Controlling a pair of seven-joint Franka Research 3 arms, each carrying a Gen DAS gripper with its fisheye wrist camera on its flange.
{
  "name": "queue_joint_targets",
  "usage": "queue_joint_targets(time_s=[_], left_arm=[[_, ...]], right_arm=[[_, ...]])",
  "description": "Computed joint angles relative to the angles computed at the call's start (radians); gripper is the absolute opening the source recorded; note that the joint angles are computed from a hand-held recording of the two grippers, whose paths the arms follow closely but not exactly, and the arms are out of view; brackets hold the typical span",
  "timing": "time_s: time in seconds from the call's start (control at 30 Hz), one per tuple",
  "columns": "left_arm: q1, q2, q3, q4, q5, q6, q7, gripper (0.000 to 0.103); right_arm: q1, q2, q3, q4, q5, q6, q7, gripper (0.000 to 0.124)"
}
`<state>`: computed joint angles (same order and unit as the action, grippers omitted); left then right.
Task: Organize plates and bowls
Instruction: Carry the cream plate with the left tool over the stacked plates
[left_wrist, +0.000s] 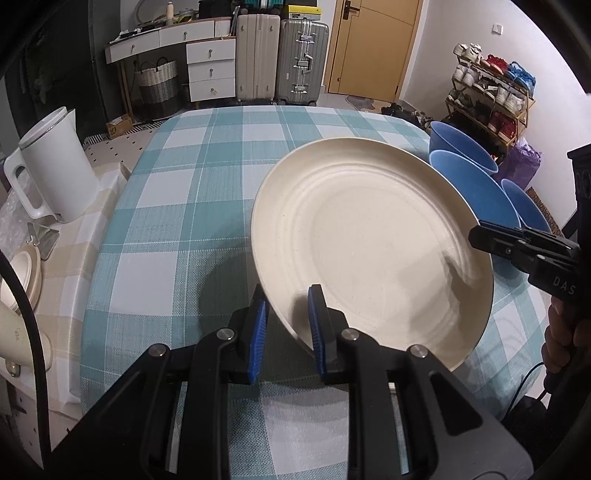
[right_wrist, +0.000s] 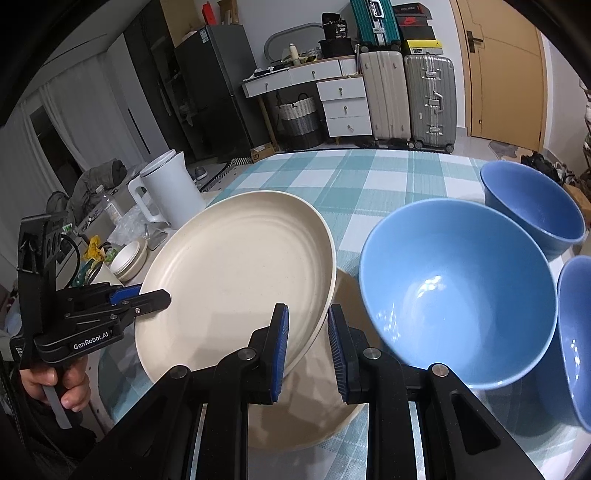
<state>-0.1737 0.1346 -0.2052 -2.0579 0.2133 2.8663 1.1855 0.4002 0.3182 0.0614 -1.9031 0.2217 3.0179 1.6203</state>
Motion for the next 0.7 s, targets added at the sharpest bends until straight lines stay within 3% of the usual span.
queue_joint_targets(time_s=[0.2, 0.53, 0.7], left_arm=[[-0.005, 0.007, -0.003, -0.002, 0.010, -0.005, 0.003, 0.017], [-0.017, 0.032, 0.000, 0.013, 0.036, -0.018, -0.007, 0.017], [-0.025, 0.053, 0.002, 0.029, 0.058, -0.022, -0.018, 0.017]], right_arm=[[0.010, -0.011, -0.008, -0.038, 0.002, 0.017, 0.027, 0.023], [0.083, -0.016, -0.091, -0.078, -0.109, 0.029, 0.137, 0.023], [0.083, -0.017, -0.099, -0.090, -0.139, 0.025, 0.171, 0.023]])
